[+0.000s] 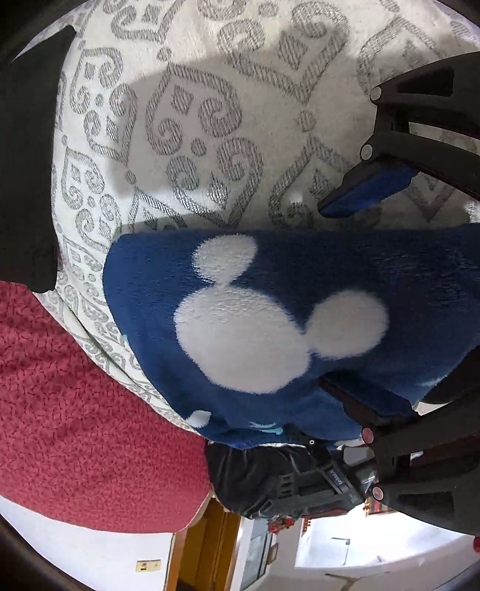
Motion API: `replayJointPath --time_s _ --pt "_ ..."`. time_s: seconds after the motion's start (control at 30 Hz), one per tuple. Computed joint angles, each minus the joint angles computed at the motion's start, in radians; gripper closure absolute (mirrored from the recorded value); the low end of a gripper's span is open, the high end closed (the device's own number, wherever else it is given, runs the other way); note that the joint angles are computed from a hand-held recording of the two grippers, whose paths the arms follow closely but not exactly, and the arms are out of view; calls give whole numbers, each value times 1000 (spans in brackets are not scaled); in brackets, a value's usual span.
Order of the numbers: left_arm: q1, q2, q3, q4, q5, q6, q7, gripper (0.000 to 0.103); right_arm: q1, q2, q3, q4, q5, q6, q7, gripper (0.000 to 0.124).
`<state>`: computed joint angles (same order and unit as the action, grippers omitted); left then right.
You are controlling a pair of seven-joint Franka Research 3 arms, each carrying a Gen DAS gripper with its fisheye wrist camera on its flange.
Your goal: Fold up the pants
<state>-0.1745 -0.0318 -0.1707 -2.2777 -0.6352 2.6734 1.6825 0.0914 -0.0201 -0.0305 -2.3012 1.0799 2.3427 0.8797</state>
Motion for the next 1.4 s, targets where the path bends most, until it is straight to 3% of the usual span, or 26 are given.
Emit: replayJointPath --time_s 0.5,0.53,0.57,0.63,0.73,0.83,1.07,1.23,1.4 --pt "16 38 -19 25 -133 -2 155 2 25 23 23 17 -41 63 -20 36" --pt "15 35 -21 20 -147 2 174 5 27 22 25 15 -45 74 -17 42" --pt "13 31 -22 18 -188 6 225 17 31 23 27 16 -49 84 -13 48" --pt "3 22 -29 13 -223 39 281 31 39 10 32 8 -58 110 -16 67" --pt "-27 -12 -47 -31 -75 163 190 45 63 -39 46 -30 -97 195 -17 80" --pt "-46 -44 -49 -58 117 216 43 49 92 -100 53 -80 -144 280 -2 84" --pt "-115 -108 -7 -51 239 242 -25 49 135 -262 -12 -186 -54 327 -117 84" --pt "-139 -114 -7 -7 345 239 -86 49 143 -358 -48 -241 -34 350 -148 84" --pt "-142 -29 -17 132 406 193 -89 49 127 -395 -92 -249 -29 360 -169 84"
